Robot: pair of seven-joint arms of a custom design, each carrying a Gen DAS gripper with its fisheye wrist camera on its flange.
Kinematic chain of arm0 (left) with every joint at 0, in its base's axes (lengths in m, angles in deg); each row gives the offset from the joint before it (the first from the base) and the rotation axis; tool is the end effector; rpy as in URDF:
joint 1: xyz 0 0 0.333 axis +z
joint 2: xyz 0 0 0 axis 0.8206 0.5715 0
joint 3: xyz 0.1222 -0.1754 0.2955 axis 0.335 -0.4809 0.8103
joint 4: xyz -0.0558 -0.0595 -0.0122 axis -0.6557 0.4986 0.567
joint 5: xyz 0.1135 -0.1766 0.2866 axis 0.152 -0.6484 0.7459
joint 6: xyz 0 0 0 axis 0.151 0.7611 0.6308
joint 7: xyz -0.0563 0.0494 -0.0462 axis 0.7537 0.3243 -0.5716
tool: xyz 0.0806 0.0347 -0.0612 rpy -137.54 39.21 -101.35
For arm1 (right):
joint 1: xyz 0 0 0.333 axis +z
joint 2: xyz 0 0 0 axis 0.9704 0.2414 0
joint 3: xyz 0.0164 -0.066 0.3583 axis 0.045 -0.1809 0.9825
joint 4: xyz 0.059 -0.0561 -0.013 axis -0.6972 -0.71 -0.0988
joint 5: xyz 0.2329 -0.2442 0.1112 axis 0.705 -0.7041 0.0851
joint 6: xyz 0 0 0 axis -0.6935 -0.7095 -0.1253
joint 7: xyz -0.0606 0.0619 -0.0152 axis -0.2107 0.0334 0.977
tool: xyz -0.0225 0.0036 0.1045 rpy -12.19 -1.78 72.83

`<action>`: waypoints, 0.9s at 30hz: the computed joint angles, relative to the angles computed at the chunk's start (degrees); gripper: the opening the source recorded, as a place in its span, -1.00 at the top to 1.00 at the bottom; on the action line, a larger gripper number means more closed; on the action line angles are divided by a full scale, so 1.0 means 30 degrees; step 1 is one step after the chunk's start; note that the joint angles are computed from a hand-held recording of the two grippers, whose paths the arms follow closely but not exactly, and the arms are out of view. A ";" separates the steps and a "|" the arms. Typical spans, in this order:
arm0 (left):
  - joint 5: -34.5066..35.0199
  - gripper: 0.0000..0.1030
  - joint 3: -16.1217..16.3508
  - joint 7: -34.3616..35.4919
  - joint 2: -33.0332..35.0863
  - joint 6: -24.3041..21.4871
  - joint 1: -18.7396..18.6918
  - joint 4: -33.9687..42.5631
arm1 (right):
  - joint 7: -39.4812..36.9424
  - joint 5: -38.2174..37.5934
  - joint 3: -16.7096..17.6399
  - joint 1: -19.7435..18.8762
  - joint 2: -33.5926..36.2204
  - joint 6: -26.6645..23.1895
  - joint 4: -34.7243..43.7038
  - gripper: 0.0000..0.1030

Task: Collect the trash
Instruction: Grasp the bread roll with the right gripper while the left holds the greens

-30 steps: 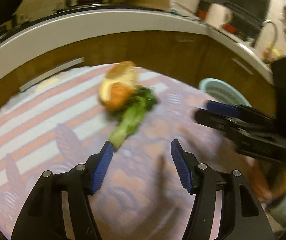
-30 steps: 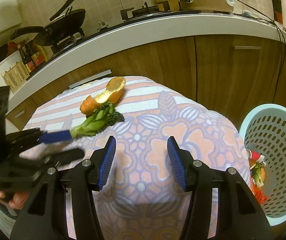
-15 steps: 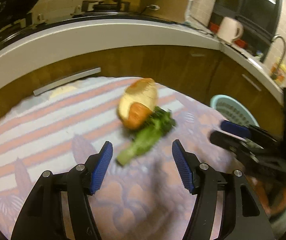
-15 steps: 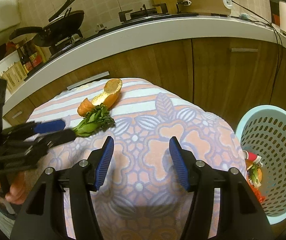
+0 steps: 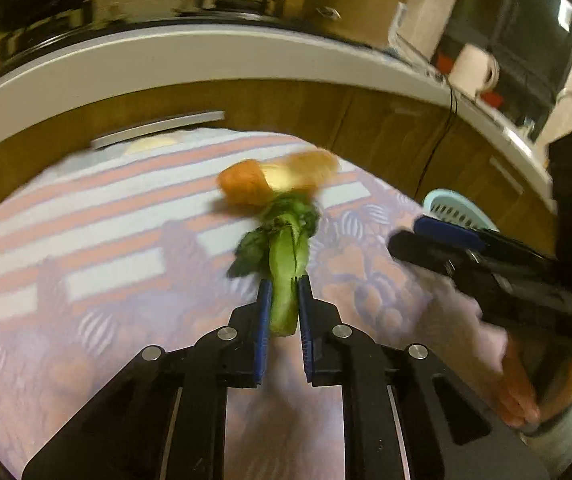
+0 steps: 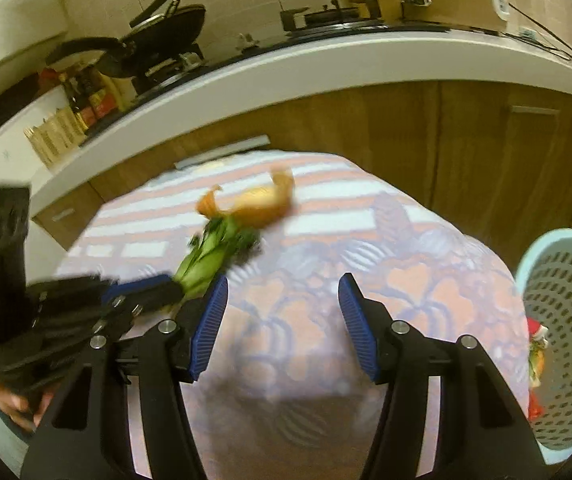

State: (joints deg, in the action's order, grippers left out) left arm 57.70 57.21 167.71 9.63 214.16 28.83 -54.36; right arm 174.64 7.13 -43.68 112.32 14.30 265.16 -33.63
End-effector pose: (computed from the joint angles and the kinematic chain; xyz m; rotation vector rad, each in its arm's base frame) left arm 0.6344 -0.4880 0.4561 -1.4526 2.3986 -1.0958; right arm 0.6052 0.2862 0.4379 -1.6268 1.7190 -0.3872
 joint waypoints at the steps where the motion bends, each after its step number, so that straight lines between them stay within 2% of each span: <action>1: -0.0345 0.78 -0.0388 0.0048 -0.0561 0.0887 0.0486 -0.1133 | -0.0163 0.0042 0.0348 -0.0305 0.0157 -0.0231 0.0469 -0.05; 3: -0.1357 0.78 -0.1600 0.0311 -0.1463 0.2735 0.1819 -0.3108 | -0.0573 0.0245 0.1407 -0.1190 0.0461 -0.0933 0.1331 -0.05; 4: -0.1716 0.78 -0.2019 0.0375 -0.1771 0.3418 0.2346 -0.3799 | -0.0888 0.0413 0.2167 -0.1796 0.0743 -0.1437 0.1951 -0.05; 5: -0.1901 0.78 -0.2148 0.0271 -0.2016 0.3982 0.2640 -0.4308 | -0.1022 0.0435 0.2450 -0.2001 0.0972 -0.1758 0.2371 -0.08; 6: -0.1854 0.78 -0.1732 -0.0201 -0.2270 0.4488 0.2545 -0.4692 | -0.0953 0.0318 0.2355 -0.1890 0.1214 -0.2106 0.2780 -0.11; 9: -0.0917 0.78 0.0989 -0.2900 -0.2639 0.5226 0.1192 -0.5186 | -0.0175 -0.0580 0.1322 -0.0976 0.2099 -0.3174 0.4139 -0.26; 12: -0.0325 0.78 0.1631 -0.4343 -0.2494 0.6164 0.1075 -0.5626 | 0.1653 -0.2321 -0.0771 0.0530 0.2909 -0.4549 0.5372 -0.54; 13: -0.0039 0.78 0.2108 -0.4898 -0.2428 0.6301 0.0809 -0.5704 | 0.2387 -0.2821 -0.1325 0.0882 0.3198 -0.5066 0.5817 -0.71; 15: 0.0817 0.78 0.3787 -0.6244 -0.2619 0.6082 -0.0239 -0.5843 | 0.2873 -0.3096 -0.0996 0.0511 0.3528 -0.5363 0.6314 -0.78; 17: 0.1296 0.77 0.4222 -0.7127 -0.2752 0.6851 -0.0383 -0.6255 | 0.3174 -0.3199 -0.0377 -0.0088 0.4018 -0.6251 0.7165 -0.78; 18: 0.1606 0.77 0.4787 -0.7707 -0.2810 0.6820 -0.0779 -0.6301 | 0.3521 -0.3566 -0.0477 -0.0058 0.4345 -0.7133 0.7857 -0.78; 19: 0.1827 0.77 0.4719 -0.7848 -0.2695 0.6534 -0.0678 -0.5995 | 0.3903 -0.4118 -0.0732 0.0115 0.4489 -0.7622 0.8196 -0.78; 21: 0.2299 0.77 0.4579 -0.8234 -0.2726 0.6519 -0.0560 -0.6032 | 0.4435 -0.5155 -0.0999 0.0329 0.4932 -0.8564 0.9155 -0.77; 22: 0.2589 0.77 0.4551 -0.8405 -0.2744 0.6543 -0.0545 -0.6066 | 0.4930 -0.5869 -0.1407 0.0659 0.5227 -0.9307 0.9762 -0.65; 23: 0.2880 0.77 0.4624 -0.8640 -0.2675 0.6483 -0.0612 -0.5944 | 0.5401 -0.6484 -0.1700 0.0892 0.5371 -0.9766 1.0058 -0.42; 24: 0.3164 0.77 0.4707 -0.8910 -0.2687 0.6482 -0.0671 -0.5945 | 0.5766 -0.7043 -0.1867 0.1061 0.5465 -1.0050 1.0280 -0.32; 26: 0.3639 0.77 0.4638 -0.9248 -0.2629 0.6378 -0.0618 -0.5825 | 0.6307 -0.7909 -0.1853 0.1127 0.5328 -0.9813 1.0048 0.02; 27: 0.3841 0.77 0.4642 -0.9428 -0.2632 0.6335 -0.0619 -0.5782 | 0.6570 -0.8289 -0.1794 0.1113 0.5184 -0.9609 0.9812 0.08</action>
State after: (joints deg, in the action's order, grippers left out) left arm 69.22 71.14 139.42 1.74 233.17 26.97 -71.70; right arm 194.35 -17.73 -49.06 115.66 29.85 236.33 -4.19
